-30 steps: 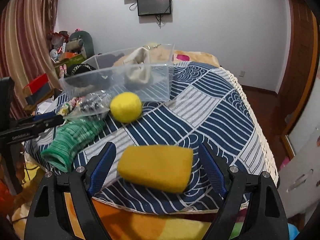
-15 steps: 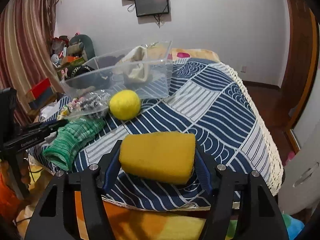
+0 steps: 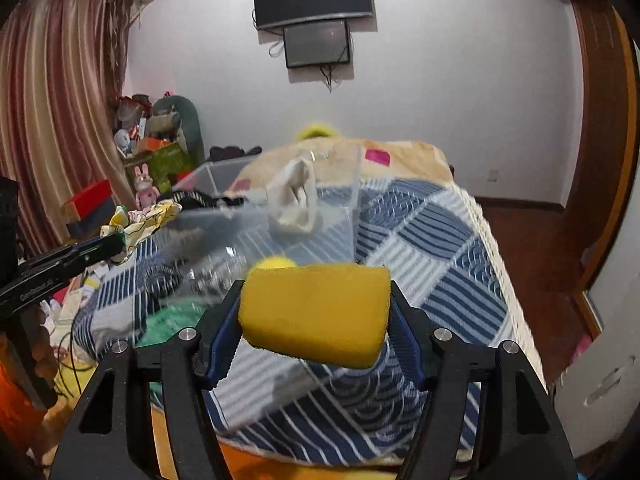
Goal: Organize soft objects
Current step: 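Grasp the yellow sponge with the right tool while the left tool grasps the floral scarf, then place the sponge into the clear box with the right tool while the left tool drops the scarf in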
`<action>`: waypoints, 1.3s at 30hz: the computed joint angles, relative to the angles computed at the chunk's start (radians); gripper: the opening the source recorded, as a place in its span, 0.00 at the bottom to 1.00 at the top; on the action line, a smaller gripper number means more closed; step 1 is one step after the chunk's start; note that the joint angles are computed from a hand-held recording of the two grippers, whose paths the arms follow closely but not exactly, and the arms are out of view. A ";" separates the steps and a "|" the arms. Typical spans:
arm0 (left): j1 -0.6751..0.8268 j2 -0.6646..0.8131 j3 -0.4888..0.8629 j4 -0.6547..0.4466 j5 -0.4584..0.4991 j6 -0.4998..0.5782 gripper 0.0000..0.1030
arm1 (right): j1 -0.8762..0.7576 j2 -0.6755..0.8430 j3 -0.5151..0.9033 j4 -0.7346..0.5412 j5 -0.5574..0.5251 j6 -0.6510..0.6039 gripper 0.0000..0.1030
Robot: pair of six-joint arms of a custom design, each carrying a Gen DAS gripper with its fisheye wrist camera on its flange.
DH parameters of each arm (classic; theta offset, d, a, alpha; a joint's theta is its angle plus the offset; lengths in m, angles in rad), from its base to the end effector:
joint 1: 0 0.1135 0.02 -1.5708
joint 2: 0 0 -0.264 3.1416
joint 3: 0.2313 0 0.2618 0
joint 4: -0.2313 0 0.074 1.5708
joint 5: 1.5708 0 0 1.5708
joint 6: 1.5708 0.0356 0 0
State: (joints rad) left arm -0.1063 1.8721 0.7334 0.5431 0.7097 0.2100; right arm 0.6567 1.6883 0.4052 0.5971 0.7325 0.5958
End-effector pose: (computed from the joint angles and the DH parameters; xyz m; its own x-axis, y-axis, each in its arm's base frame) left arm 0.3388 -0.0595 0.1027 -0.4170 0.2035 -0.8858 0.7196 0.6693 -0.1850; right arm 0.2193 0.1390 0.0847 -0.4400 0.1876 -0.8782 0.2451 0.9659 0.0836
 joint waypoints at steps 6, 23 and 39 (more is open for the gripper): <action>-0.009 -0.046 0.010 0.017 0.010 -0.033 0.15 | -0.044 -0.013 0.054 0.026 -0.023 -0.104 0.61; -0.159 0.150 0.311 -0.149 -0.118 -0.040 0.15 | -0.200 0.109 0.322 -0.070 -0.205 -0.272 0.61; -0.211 0.315 0.560 -0.350 -0.170 -0.015 0.18 | -0.286 0.243 0.441 -0.181 -0.316 -0.251 0.63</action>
